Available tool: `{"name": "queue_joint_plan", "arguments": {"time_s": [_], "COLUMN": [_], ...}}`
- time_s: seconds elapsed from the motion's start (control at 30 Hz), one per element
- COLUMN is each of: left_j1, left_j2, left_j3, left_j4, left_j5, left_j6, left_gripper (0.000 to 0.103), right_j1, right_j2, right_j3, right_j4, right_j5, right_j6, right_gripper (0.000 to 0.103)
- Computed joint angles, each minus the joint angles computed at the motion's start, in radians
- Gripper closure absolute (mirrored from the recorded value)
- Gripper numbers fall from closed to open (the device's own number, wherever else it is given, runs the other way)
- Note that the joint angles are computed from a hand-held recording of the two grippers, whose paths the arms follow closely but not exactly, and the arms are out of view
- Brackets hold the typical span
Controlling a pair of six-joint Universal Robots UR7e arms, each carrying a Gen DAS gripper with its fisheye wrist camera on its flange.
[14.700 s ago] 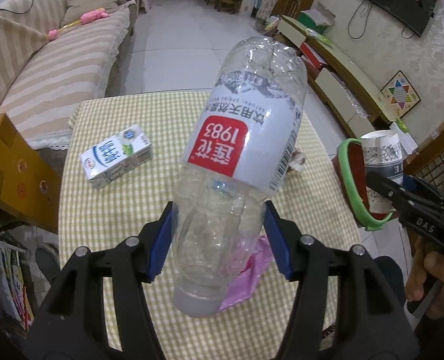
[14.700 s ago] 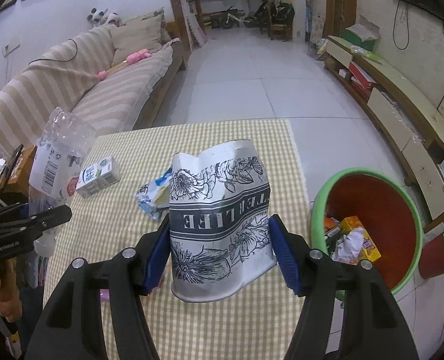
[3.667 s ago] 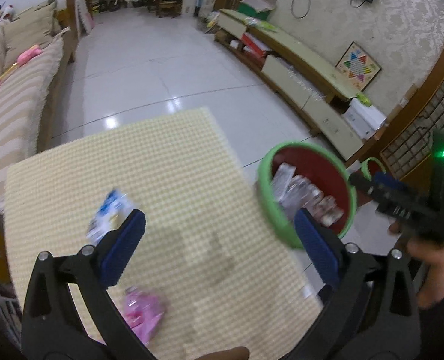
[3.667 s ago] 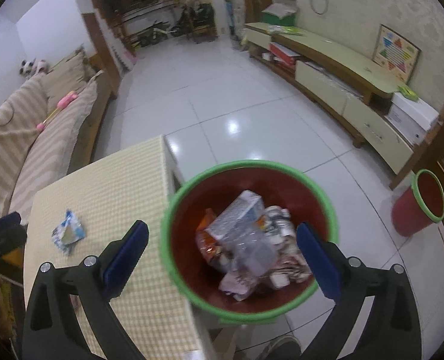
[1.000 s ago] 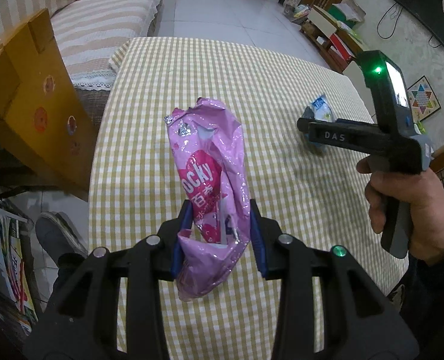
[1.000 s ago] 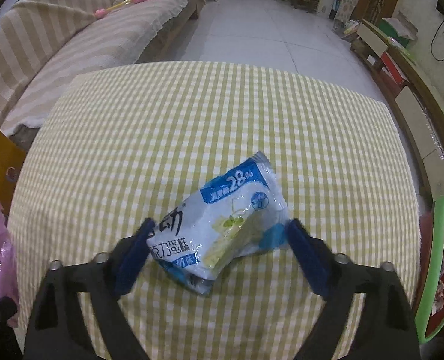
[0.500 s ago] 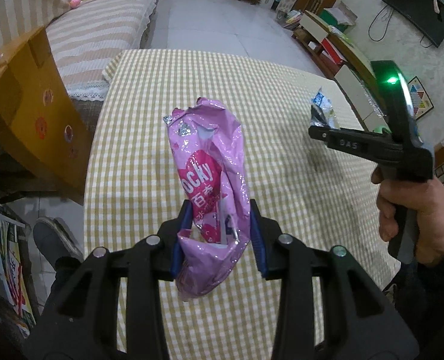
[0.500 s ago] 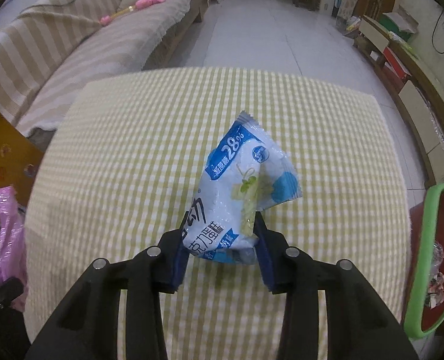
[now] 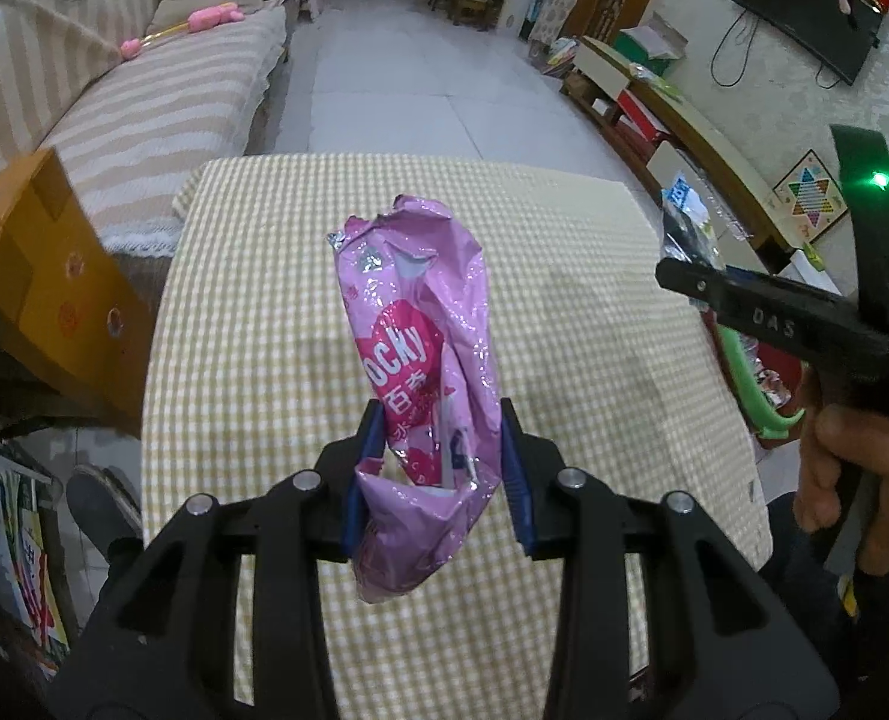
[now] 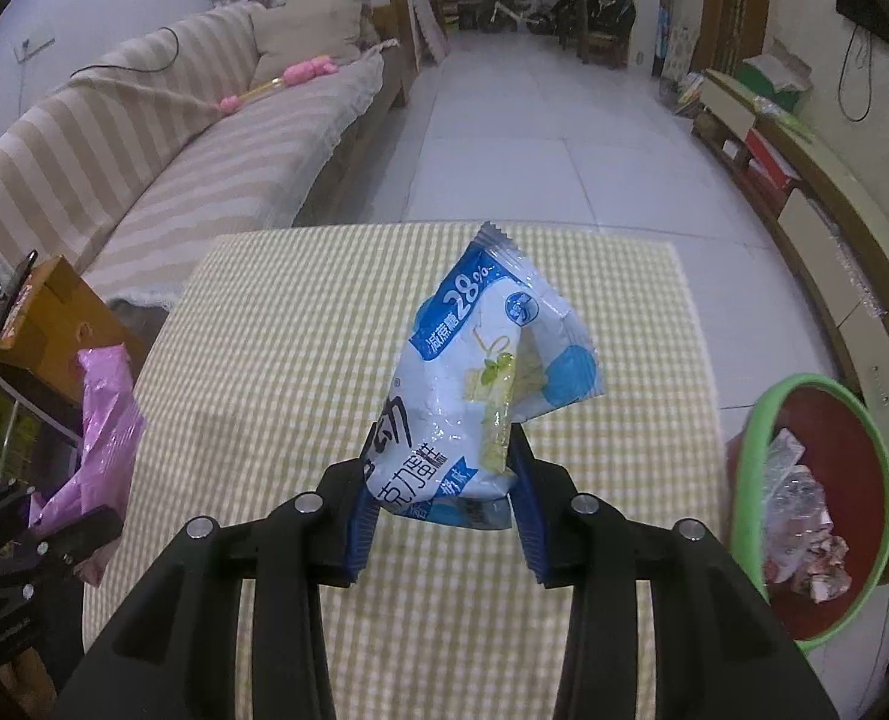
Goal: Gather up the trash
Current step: 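Carry the pink and blue-white wrappers over the red bin with both tools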
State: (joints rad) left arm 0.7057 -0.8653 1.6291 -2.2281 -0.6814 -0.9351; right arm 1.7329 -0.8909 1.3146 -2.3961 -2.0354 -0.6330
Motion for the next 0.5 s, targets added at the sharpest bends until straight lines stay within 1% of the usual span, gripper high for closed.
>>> {"name": "queue_joint_plan", "arguments": {"time_s": [0.27, 0.5], "left_j1": [-0.01, -0.013], "left_j2": [0.094, 0.209], "left_j3": [-0.119, -0.274], "left_j4": [-0.014, -0.029], "left_j5": [-0.009, -0.042], "left_j6": [0.068, 0.172], "left_gripper": [0.068, 0.068], "right_j1": [-0.028, -0.058], "right_j2": [-0.044, -0.071], "right_j3": [-0.035, -0.093], "right_j4": [0.016, 0.032], "right_j5": [0.015, 0.02], "right_j6": [0.004, 0.015], "right_gripper": [0.065, 0.065]}}
